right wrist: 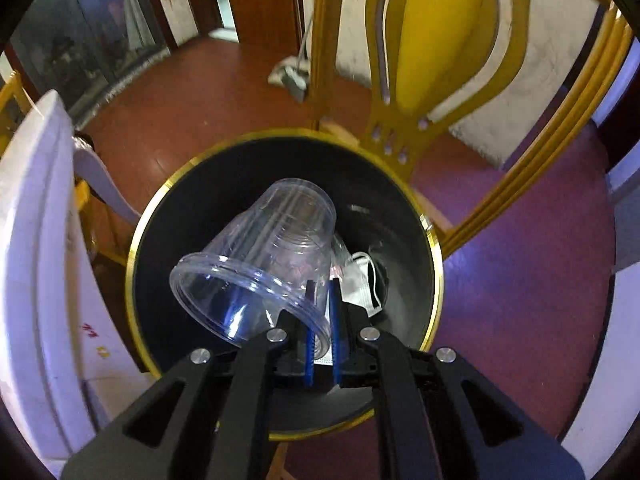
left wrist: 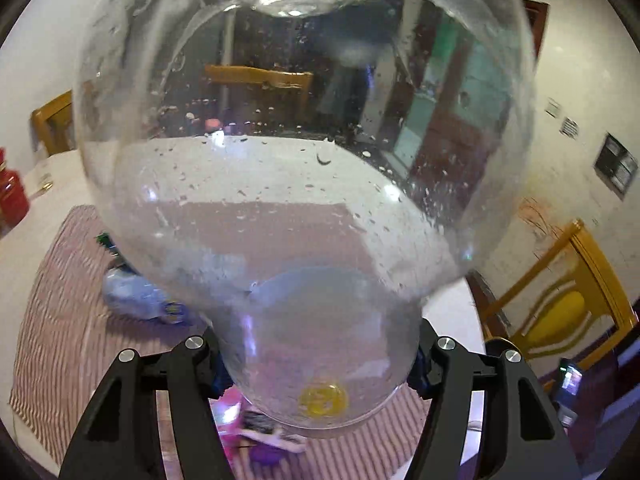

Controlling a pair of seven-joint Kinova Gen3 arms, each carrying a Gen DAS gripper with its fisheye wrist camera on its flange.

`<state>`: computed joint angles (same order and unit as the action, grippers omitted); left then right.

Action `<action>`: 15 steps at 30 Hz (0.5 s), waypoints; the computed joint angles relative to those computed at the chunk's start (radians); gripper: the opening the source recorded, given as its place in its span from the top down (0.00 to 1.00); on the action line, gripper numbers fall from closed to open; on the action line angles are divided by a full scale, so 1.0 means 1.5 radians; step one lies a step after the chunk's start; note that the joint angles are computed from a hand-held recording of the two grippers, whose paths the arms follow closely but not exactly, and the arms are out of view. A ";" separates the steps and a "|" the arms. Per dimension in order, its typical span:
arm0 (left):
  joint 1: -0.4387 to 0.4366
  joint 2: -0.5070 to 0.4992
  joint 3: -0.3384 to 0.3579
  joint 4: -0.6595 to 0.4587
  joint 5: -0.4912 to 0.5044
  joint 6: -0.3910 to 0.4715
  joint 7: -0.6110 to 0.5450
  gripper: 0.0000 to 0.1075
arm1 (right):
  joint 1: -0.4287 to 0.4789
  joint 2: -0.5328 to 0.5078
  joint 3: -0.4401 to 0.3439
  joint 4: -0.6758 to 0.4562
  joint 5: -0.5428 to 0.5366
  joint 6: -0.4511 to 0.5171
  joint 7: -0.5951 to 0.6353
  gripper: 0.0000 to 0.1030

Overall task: Collect trash
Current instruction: 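Carry the cup and bottle to the black bin and open both tools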

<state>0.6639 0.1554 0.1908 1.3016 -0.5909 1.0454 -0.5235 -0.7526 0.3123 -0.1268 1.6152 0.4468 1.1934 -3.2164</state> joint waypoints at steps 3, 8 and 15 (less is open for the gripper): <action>0.016 0.041 0.011 -0.047 0.005 -0.005 -0.022 0.41 | 0.066 0.012 -0.069 0.019 0.012 -0.034 -0.034 0.35; 0.044 0.109 0.009 -0.125 0.059 -0.034 -0.110 0.41 | 0.051 -0.016 -0.119 0.028 0.096 0.027 -0.169 0.30; 0.086 0.263 0.046 -0.300 0.164 -0.059 -0.257 0.41 | -0.128 -0.127 -0.006 0.073 0.125 0.158 -0.359 0.23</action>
<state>0.7927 0.5504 0.2603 0.8521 -0.3445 0.9566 -0.9093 -0.9452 0.1223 -0.1357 1.7240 0.6342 1.4307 -3.7545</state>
